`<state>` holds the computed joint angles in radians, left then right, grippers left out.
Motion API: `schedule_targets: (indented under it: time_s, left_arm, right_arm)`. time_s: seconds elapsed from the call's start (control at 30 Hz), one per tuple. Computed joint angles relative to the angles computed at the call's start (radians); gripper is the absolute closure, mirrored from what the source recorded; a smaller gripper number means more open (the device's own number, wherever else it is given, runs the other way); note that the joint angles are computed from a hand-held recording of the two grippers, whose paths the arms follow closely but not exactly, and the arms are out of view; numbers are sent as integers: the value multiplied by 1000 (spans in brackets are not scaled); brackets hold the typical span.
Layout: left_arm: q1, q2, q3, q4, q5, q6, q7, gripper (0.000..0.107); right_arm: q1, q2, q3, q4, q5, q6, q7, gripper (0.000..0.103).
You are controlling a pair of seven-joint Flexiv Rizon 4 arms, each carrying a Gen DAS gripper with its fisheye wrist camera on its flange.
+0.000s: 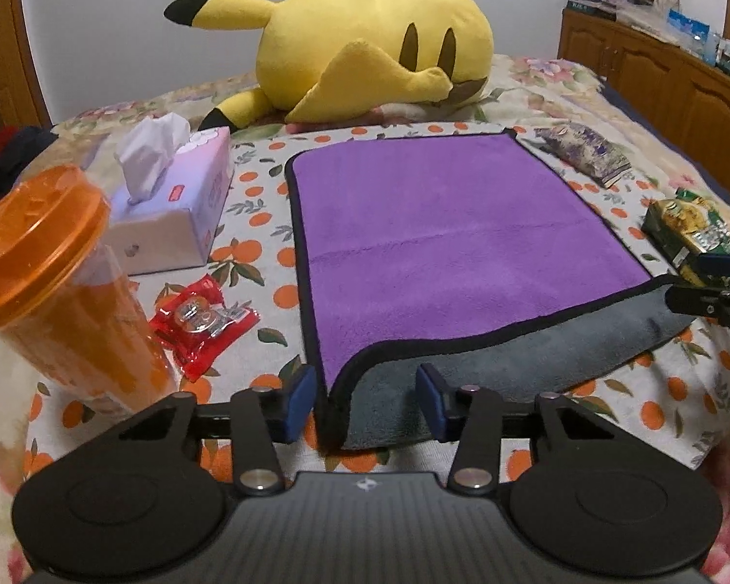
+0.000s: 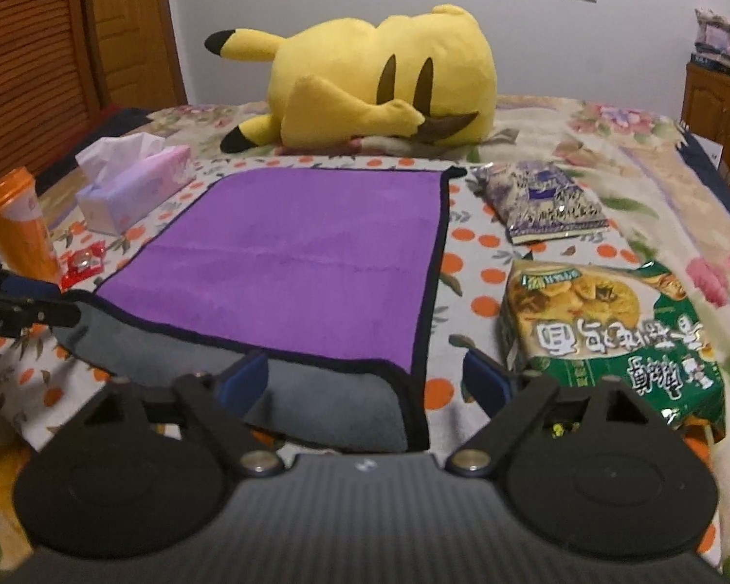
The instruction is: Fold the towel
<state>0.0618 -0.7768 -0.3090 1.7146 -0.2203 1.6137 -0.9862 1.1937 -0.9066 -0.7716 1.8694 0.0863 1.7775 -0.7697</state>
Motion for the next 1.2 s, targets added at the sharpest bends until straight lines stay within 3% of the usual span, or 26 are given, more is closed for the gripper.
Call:
schedule_targets:
  time_s: [0.1,0.33,0.67,0.87,0.93,1.0,1.03,1.2]
  left_arm:
    - [-29,-5,39,-17,-1,-17,-9,61]
    - [-29,-4,42,-20,-20,-56,-13,81]
    - [-36,-4,50,-15,-20,-47,-6,83]
    - [-43,-8,59,-17,-18,-40,-11,84]
    - [-39,-8,54,-15,-17,-41,-11,93]
    - [-36,-8,50,-13,-16,-40,-9,95]
    - [-34,-8,46,-13,-14,-39,-6,97]
    - [-27,-5,35,-2,-6,-16,-1,98]
  right_arm:
    - [-43,24,53,-3,-11,9,-11,20]
    - [-125,69,161,-13,-30,13,-32,34]
    - [-206,114,258,-7,-48,15,-32,57]
    - [-222,120,271,-4,-60,-2,-23,74]
    - [-223,121,270,-1,-67,-6,-21,82]
    - [-228,122,274,3,-75,-2,-22,86]
    - [-229,122,274,4,-78,0,-24,93]
    - [-209,114,251,10,-74,13,-37,98]
